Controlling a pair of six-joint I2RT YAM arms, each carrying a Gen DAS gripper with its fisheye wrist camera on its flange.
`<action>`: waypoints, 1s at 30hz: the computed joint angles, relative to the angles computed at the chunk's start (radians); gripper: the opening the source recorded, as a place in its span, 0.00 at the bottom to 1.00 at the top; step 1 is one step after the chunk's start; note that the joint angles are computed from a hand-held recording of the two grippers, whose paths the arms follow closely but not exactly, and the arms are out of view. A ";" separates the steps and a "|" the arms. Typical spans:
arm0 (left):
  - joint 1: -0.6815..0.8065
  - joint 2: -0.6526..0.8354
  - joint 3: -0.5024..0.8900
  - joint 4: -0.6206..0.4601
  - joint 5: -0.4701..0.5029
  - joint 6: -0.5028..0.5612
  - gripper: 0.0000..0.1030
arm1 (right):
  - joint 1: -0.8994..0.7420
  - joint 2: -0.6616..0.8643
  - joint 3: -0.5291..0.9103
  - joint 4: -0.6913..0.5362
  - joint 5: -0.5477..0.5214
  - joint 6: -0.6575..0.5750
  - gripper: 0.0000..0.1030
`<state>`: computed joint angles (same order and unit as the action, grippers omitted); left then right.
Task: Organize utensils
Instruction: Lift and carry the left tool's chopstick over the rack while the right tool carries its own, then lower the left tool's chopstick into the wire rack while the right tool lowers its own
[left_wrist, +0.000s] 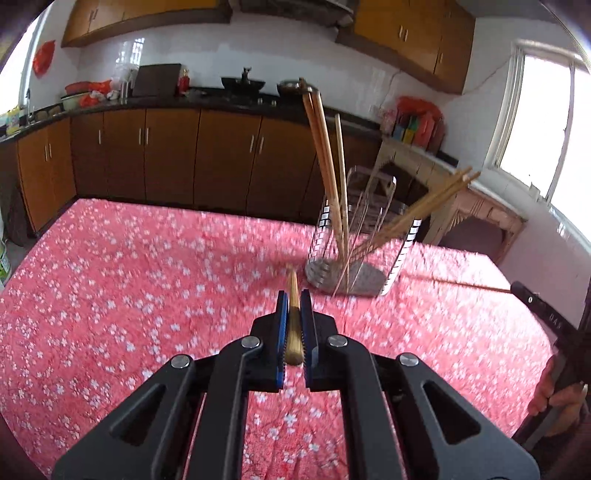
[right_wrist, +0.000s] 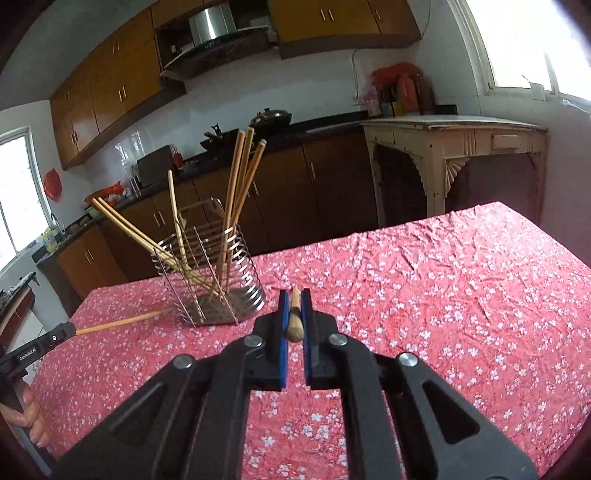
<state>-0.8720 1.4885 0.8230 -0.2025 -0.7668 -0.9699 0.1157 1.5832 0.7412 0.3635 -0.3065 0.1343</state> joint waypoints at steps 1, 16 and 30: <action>0.000 -0.017 0.001 0.001 -0.013 0.002 0.06 | -0.002 -0.011 -0.004 0.008 -0.006 0.005 0.07; 0.010 -0.068 0.018 0.023 -0.074 0.047 0.06 | -0.001 -0.049 0.017 0.091 -0.046 0.049 0.07; 0.012 -0.077 0.068 0.011 -0.109 0.115 0.06 | 0.011 -0.088 0.070 0.035 -0.025 0.035 0.07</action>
